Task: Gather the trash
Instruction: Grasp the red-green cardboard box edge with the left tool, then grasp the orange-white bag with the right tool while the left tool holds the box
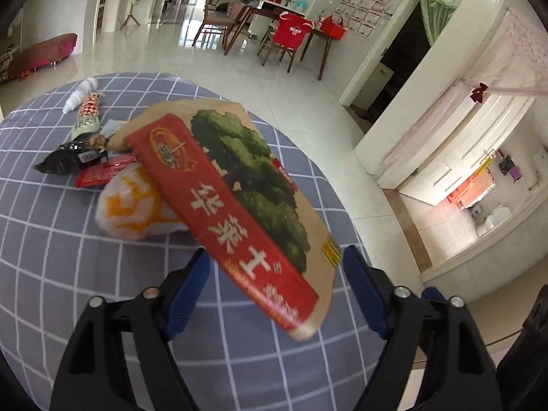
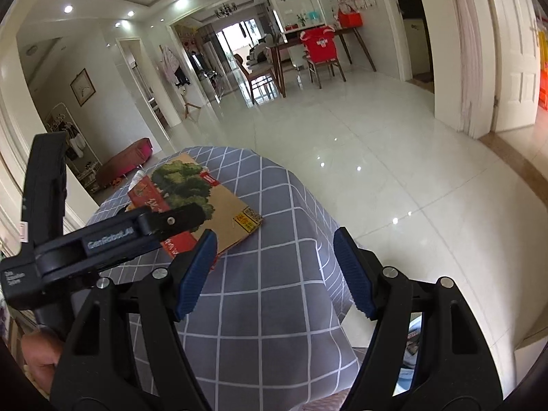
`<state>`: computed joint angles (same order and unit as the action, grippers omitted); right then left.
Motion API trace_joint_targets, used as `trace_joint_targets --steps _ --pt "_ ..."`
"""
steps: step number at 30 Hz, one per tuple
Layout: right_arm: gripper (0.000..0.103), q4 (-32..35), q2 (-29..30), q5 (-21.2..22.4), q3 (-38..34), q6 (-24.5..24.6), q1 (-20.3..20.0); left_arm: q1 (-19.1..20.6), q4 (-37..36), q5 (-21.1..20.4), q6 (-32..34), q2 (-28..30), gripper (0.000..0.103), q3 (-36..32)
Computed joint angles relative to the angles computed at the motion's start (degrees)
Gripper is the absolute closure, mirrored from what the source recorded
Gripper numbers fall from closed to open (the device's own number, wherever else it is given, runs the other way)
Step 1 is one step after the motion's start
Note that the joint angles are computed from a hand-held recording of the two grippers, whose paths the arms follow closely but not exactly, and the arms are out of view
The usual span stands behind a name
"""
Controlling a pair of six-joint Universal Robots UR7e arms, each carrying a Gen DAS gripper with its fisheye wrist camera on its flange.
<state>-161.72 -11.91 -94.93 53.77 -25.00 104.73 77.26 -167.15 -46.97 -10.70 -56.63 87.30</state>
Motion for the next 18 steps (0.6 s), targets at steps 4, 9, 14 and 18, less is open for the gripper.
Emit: trace_joint_targets --steps 4,9,14,18 --pt "0.033 0.27 0.01 -0.05 -0.23 1.08 -0.02 1.70 0.78 -5.36 -1.32 -0.11 0.079 -0.77" --pt "0.033 -0.62 -1.02 0.93 1.29 1.08 0.90 0.09 -6.30 -6.36 3.42 -4.31 0.093 5.74" --pt "0.032 0.82 -0.89 3.07 1.17 1.10 2.56 -3.49 -16.91 -0.05 10.76 -10.21 0.094 14.36" --pt "0.030 3.97 1.04 3.67 -0.94 -0.12 4.20 -5.22 -23.33 6.30 14.45 -14.90 0.094 19.19"
